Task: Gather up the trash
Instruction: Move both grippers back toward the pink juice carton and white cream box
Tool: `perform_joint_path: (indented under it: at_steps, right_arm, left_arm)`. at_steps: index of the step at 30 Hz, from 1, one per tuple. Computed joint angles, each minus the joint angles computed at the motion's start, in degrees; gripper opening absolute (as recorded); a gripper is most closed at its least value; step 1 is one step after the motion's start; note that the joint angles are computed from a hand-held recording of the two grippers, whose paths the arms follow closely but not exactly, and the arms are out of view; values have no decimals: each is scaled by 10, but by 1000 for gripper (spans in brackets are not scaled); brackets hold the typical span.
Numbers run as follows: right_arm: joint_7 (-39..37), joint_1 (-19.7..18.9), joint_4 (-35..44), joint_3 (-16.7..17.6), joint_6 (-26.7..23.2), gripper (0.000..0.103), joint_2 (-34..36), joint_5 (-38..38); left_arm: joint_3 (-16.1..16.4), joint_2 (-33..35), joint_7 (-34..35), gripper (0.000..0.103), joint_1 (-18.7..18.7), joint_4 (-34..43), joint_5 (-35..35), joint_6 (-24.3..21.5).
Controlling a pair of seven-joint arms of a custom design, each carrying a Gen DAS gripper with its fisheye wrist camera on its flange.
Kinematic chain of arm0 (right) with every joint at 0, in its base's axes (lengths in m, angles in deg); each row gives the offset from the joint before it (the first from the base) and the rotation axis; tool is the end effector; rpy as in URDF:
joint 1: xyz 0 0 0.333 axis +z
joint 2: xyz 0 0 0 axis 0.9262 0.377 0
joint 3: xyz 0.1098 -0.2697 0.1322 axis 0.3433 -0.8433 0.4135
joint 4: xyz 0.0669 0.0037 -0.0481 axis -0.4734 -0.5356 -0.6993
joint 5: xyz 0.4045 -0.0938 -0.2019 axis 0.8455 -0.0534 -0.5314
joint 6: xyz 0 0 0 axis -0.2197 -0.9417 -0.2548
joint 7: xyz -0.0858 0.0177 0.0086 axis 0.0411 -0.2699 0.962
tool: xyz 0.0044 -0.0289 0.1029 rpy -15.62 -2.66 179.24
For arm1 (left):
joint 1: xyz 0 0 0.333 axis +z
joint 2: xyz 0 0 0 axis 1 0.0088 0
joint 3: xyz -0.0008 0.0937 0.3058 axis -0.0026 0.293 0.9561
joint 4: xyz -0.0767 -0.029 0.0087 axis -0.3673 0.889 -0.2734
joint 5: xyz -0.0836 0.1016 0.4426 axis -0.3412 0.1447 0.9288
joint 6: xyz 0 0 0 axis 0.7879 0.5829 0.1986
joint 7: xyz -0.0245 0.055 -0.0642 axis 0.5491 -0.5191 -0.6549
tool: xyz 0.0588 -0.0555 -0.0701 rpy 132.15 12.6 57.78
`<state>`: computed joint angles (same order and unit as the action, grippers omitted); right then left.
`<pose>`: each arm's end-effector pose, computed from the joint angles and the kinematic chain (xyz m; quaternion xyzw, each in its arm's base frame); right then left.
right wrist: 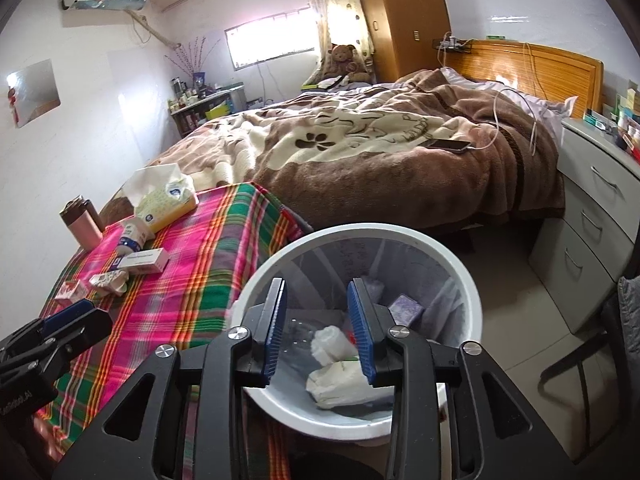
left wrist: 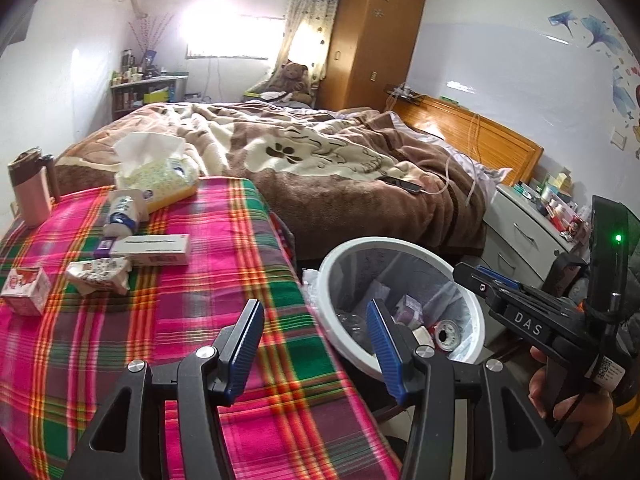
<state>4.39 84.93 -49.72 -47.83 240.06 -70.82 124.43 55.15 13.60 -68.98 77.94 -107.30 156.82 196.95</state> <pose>0.5491 0.1056 0.3821 -0.6822 0.5850 -0.1996 0.3906 0.5078 -0.3090 0.4011 -0.6579 0.6066 -0.3731 0.2450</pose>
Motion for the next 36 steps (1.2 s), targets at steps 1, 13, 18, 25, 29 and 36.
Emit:
perform_joint_path:
  at_steps: [1, 13, 18, 25, 29, 36]
  right_arm:
    - [-10, 1, -1, 0, -2, 44, -2, 9]
    - [-15, 23, 17, 21, -22, 60, 20, -12]
    - [11, 32, 24, 30, -27, 61, 31, -54]
    - [64, 41, 46, 42, -33, 61, 60, -136]
    - [118, 44, 65, 49, -38, 61, 86, -202]
    - [164, 39, 110, 65, -57, 61, 131, -271]
  left_arm:
    - [1, -10, -8, 53, 2, -9, 5, -5]
    - [6, -90, -37, 59, 53, -102, -16, -18]
    - [8, -116, -43, 60, 82, -132, -27, -11]
    - [14, -145, -27, 62, 116, -169, -50, -11]
    - [17, -156, -14, 62, 136, -185, -66, -13]
    - [27, -154, 1, 62, 174, -199, -83, 5]
